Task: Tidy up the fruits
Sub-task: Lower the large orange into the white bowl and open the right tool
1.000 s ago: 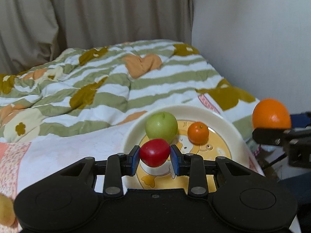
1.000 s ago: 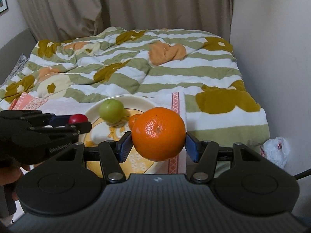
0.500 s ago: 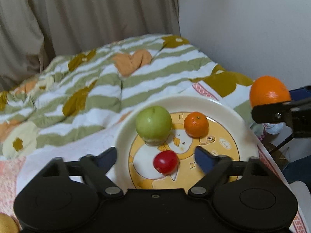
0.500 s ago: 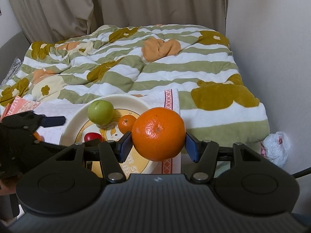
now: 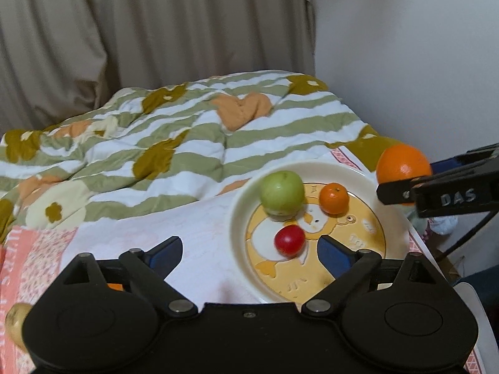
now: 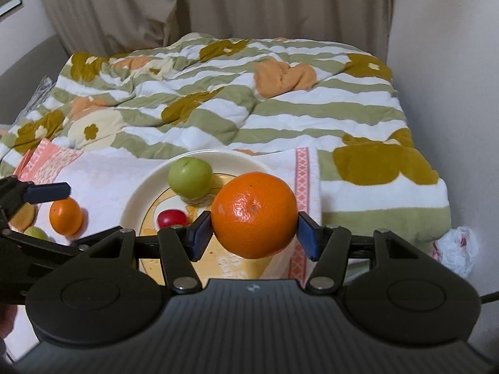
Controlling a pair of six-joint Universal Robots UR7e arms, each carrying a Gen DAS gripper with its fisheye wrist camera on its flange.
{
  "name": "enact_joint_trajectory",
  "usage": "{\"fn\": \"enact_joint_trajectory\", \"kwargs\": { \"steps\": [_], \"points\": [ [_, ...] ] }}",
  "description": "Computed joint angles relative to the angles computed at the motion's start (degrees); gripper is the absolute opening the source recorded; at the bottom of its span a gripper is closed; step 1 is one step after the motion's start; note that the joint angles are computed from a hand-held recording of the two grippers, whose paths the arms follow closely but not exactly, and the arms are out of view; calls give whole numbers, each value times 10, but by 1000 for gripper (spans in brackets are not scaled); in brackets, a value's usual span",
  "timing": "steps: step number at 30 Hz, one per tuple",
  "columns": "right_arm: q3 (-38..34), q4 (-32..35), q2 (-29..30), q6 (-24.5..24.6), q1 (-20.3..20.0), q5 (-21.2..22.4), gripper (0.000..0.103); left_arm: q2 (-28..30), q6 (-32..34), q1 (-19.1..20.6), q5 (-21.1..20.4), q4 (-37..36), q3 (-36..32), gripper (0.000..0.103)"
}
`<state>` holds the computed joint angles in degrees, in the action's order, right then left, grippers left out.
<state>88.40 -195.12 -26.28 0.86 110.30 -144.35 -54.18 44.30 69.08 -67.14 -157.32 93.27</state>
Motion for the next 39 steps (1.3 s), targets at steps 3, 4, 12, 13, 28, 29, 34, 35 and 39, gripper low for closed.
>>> {"fn": "enact_joint_trajectory", "kwargs": {
  "steps": [3, 4, 12, 13, 28, 29, 34, 35, 39],
  "points": [
    [-12, 19, 7, -2, -3, 13, 73, -8, -11, 1, 7, -6, 4, 96],
    [-14, 23, 10, -3, -4, 16, 73, -11, -13, 2, 9, -8, 6, 96],
    [-37, 40, 37, -21, -19, 34, 73, -35, -31, 9, 17, -12, 22, 96],
    [-41, 38, 41, -28, -21, 33, 73, -38, -34, 9, 16, -11, 23, 96],
    [-66, -50, 79, -108, -11, 8, 103, -61, -46, 10, 29, -36, 53, 96],
    [-63, -52, 77, -108, -10, 7, 103, -63, -46, 10, 29, -38, 56, 96],
    [-37, -48, 57, -84, 0, 3, 103, -79, -47, 5, 33, -53, 73, 96],
    [-34, -49, 55, -83, 4, -3, 103, -83, -48, 3, 34, -58, 78, 96],
    [-12, -76, 42, -85, 23, -14, 103, -105, -56, -2, 31, -71, 97, 96]
  ]
}}
